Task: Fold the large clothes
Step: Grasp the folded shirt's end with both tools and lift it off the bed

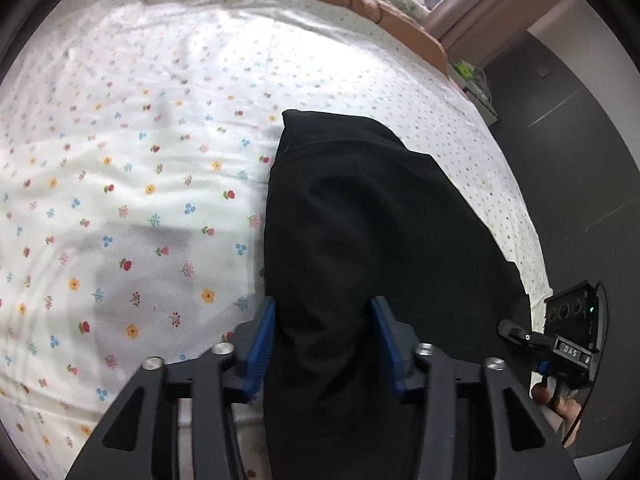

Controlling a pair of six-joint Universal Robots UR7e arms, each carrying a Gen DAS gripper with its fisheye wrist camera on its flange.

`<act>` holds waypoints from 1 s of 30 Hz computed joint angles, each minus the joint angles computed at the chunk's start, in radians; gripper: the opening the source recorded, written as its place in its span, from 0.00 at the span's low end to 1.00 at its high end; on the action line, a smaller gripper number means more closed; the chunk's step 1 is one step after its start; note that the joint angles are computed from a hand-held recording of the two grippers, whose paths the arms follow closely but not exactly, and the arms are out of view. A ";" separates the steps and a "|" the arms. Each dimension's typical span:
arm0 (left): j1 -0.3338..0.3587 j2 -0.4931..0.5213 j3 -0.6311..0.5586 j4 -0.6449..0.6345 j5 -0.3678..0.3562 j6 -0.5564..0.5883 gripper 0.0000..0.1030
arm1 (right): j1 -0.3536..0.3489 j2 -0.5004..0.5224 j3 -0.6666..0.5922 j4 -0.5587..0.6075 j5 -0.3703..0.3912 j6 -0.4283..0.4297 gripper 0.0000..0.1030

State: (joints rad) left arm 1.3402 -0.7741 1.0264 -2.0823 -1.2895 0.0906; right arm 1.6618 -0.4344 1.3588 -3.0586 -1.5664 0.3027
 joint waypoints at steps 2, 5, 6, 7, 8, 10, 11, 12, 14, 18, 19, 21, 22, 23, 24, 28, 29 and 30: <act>-0.011 -0.022 0.035 -0.036 0.003 0.017 0.32 | 0.025 -0.004 0.002 -0.015 -0.046 -0.031 0.21; -0.020 -0.055 0.065 -0.057 -0.021 0.010 0.25 | 0.053 -0.020 0.028 -0.069 -0.066 -0.053 0.18; -0.026 -0.071 0.078 -0.065 -0.028 0.012 0.24 | 0.062 -0.023 0.032 -0.075 -0.080 -0.061 0.17; -0.033 -0.083 0.090 -0.073 -0.029 0.017 0.22 | 0.074 -0.028 0.036 -0.081 -0.098 -0.069 0.17; -0.039 -0.096 0.103 -0.081 -0.028 0.024 0.21 | 0.087 -0.034 0.043 -0.089 -0.117 -0.077 0.17; -0.053 -0.126 0.134 -0.100 -0.029 0.035 0.20 | 0.110 -0.043 0.049 -0.101 -0.149 -0.095 0.16; -0.059 -0.141 0.147 -0.108 -0.034 0.035 0.19 | 0.121 -0.053 0.063 -0.116 -0.159 -0.106 0.14; -0.066 -0.159 0.164 -0.119 -0.040 0.032 0.19 | 0.130 -0.063 0.080 -0.132 -0.166 -0.117 0.14; -0.075 -0.189 0.194 -0.141 -0.052 0.029 0.18 | 0.152 -0.076 0.103 -0.166 -0.190 -0.141 0.14; -0.089 -0.249 0.251 -0.176 -0.078 0.029 0.17 | 0.182 -0.099 0.158 -0.239 -0.209 -0.162 0.14; -0.096 -0.269 0.272 -0.188 -0.084 0.031 0.17 | 0.191 -0.106 0.175 -0.263 -0.215 -0.165 0.14; -0.107 -0.295 0.298 -0.202 -0.088 0.036 0.17 | 0.207 -0.116 0.201 -0.300 -0.227 -0.170 0.14; -0.113 -0.309 0.314 -0.209 -0.090 0.038 0.17 | 0.215 -0.120 0.213 -0.318 -0.233 -0.174 0.14; -0.120 -0.323 0.328 -0.215 -0.092 0.037 0.16 | 0.224 -0.126 0.227 -0.337 -0.238 -0.179 0.14; -0.126 -0.332 0.340 -0.222 -0.093 0.034 0.16 | 0.231 -0.130 0.239 -0.354 -0.241 -0.182 0.14; -0.153 -0.393 0.408 -0.251 -0.109 0.035 0.16 | 0.269 -0.140 0.270 -0.411 -0.272 -0.187 0.14; -0.160 -0.403 0.424 -0.259 -0.110 0.037 0.16 | 0.278 -0.144 0.279 -0.425 -0.281 -0.192 0.14; -0.168 -0.419 0.445 -0.269 -0.112 0.036 0.16 | 0.287 -0.150 0.292 -0.442 -0.288 -0.199 0.14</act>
